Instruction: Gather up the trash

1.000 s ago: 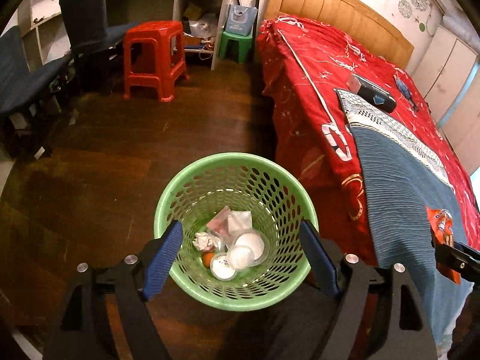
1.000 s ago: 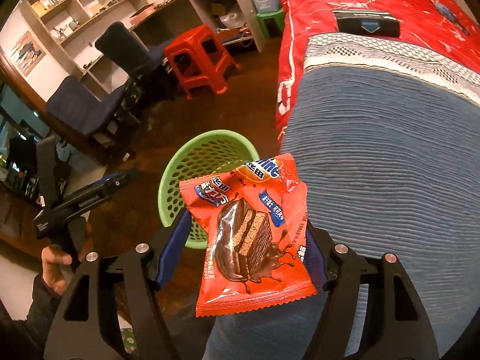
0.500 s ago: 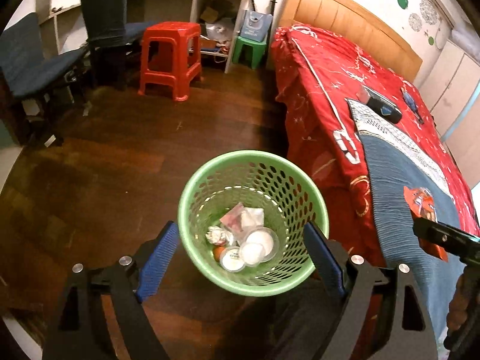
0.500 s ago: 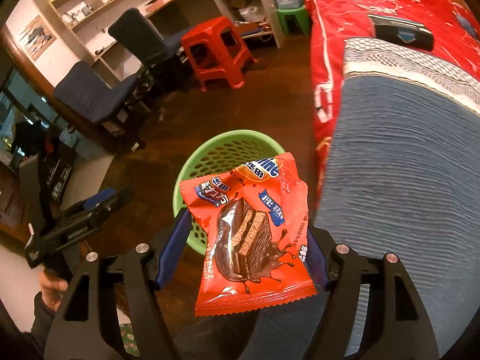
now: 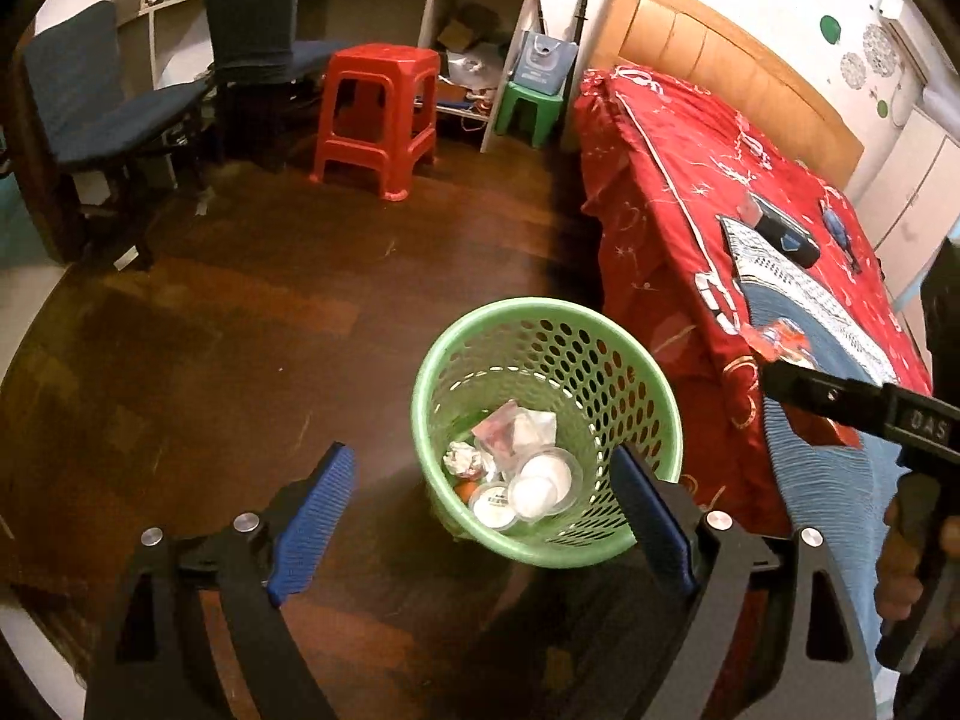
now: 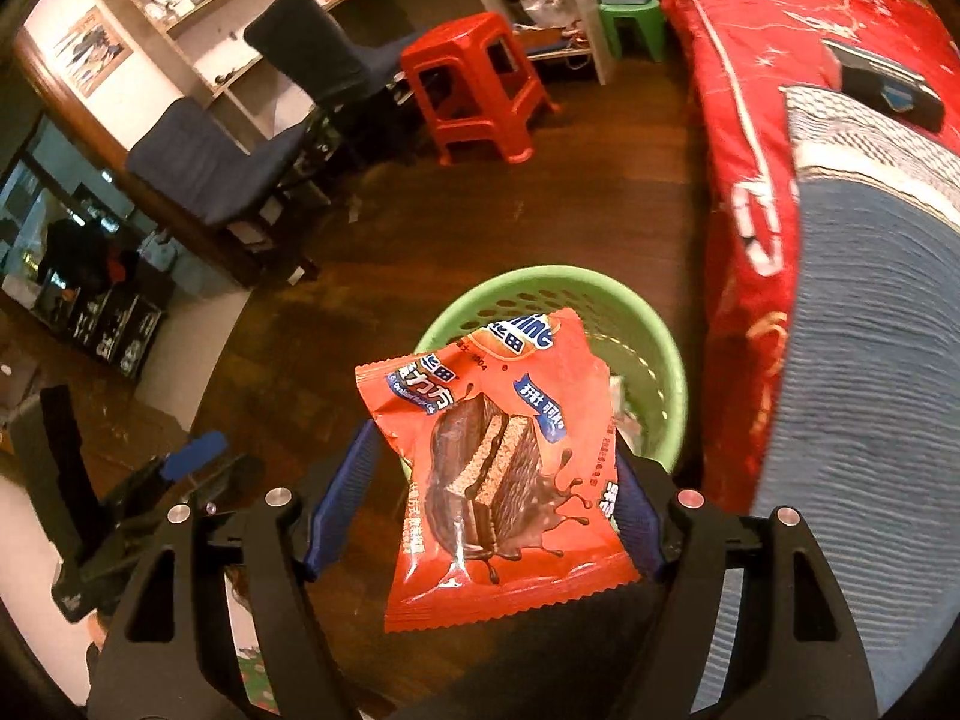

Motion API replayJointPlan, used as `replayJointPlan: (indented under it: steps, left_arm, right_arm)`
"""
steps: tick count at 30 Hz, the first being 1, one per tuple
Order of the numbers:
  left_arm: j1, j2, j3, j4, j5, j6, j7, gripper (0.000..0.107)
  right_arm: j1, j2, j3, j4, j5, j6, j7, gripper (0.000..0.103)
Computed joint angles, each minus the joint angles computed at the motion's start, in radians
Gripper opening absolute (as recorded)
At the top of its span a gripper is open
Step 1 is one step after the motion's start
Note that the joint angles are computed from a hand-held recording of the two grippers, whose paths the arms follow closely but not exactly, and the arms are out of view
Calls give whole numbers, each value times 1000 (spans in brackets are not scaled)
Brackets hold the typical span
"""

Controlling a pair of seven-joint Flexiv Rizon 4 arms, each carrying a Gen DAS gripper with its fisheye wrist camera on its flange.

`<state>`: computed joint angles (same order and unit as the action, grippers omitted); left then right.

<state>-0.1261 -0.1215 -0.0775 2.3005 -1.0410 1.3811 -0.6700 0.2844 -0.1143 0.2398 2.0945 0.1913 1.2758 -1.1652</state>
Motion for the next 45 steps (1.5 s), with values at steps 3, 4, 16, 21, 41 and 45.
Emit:
replayJointPlan:
  steps: [3, 4, 16, 21, 41, 45]
  left_arm:
    - [3, 6, 4, 8, -14, -2, 9, 85]
    - [3, 7, 6, 10, -14, -3, 8, 85]
    - [3, 14, 11, 15, 8, -17, -10, 87]
    - [-6, 19, 11, 10, 41, -21, -34, 88]
    - [-90, 24, -55, -14, 173, 60, -116, 96]
    - [-123, 26, -68, -24, 168, 79, -105, 96]
  right_arm:
    - [6, -19, 1, -16, -4, 7, 5, 75]
    - [4, -26, 6, -24, 8, 13, -3, 78]
    - [-1, -17, 12, -14, 17, 40, -11, 83]
    - [10, 40, -18, 65, -87, 52, 86, 83]
    - [-215, 372, -7, 422, -701, 19, 593, 91]
    - [-234, 434, -6, 466, -701, -14, 612, 92]
